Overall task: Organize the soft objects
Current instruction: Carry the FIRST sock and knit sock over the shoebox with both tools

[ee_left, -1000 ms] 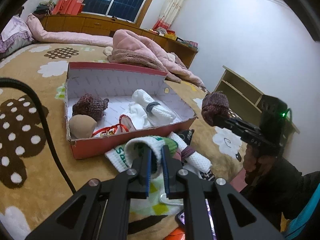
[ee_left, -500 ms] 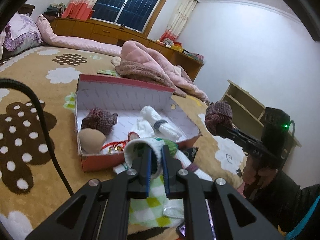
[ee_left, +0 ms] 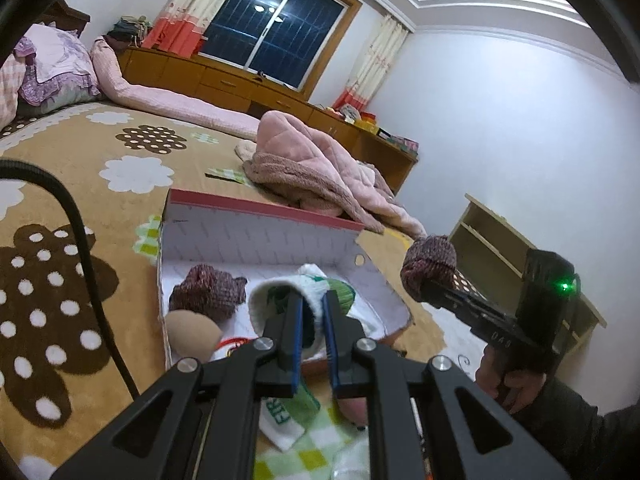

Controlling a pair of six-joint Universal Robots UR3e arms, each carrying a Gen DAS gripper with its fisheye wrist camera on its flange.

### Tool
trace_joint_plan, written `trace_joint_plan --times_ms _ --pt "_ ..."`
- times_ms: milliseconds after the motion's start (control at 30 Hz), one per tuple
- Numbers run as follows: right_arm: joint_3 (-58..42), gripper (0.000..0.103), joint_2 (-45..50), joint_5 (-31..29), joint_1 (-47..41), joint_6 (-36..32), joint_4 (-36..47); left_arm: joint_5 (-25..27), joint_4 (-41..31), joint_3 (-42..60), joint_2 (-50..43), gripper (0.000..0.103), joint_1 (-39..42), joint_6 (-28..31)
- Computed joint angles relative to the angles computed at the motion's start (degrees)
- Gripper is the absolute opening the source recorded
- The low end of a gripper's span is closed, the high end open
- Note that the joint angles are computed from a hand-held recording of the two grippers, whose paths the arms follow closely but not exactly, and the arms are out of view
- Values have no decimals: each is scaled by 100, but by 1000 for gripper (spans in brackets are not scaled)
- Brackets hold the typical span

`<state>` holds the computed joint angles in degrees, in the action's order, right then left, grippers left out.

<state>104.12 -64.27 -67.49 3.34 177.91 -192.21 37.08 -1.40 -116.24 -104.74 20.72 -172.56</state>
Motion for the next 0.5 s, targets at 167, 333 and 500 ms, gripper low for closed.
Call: trace_joint_plan --times_ms 167,333,500 --pt "-568 18 406 -180 113 42 251 634 391 611 -613 10 -413 -561" --pt "-1192 18 858 -297 201 164 614 1362 593 1157 -1133 10 -797 -763" --pt "-1619 18 1169 -424 306 269 745 1825 691 1439 -1475 10 -1008 -476"
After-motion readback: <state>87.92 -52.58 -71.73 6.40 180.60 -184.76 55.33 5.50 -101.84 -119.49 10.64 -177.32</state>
